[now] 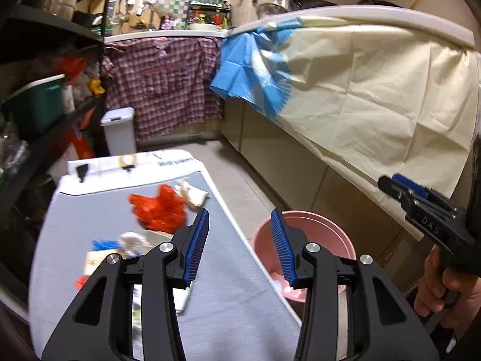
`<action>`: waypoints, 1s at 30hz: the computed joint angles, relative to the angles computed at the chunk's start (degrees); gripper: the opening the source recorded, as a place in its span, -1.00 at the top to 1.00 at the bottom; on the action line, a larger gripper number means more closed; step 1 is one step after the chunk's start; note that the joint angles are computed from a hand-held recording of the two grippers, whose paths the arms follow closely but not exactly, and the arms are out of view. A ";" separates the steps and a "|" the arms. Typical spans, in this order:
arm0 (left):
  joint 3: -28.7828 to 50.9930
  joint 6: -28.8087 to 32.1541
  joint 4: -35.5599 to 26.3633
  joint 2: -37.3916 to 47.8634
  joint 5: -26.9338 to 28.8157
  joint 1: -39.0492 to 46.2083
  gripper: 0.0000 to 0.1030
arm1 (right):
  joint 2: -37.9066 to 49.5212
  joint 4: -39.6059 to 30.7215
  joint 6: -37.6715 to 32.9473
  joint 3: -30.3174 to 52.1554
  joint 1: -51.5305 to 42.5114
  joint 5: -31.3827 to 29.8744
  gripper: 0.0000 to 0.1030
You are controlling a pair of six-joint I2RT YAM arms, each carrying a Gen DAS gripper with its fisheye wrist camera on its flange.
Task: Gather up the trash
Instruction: 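Move both open grippers back toward the trash on the table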
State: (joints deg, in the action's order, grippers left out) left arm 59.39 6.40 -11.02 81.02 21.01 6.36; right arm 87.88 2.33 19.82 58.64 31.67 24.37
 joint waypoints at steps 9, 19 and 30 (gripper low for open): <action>8.11 6.22 -6.60 2.20 6.23 14.05 0.04 | 4.72 -1.34 -1.65 8.89 5.01 -4.57 0.17; 6.97 -1.13 0.69 13.08 1.68 18.66 -0.58 | 22.07 -5.62 -4.05 29.07 8.47 -12.08 -0.41; 9.17 2.85 2.72 23.92 -3.83 17.50 -0.62 | 37.61 -8.82 -1.81 39.68 8.15 -17.09 -0.40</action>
State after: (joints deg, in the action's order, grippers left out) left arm 68.57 9.25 -8.30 104.94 17.18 23.86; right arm 125.49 -6.49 18.01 98.32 39.82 7.28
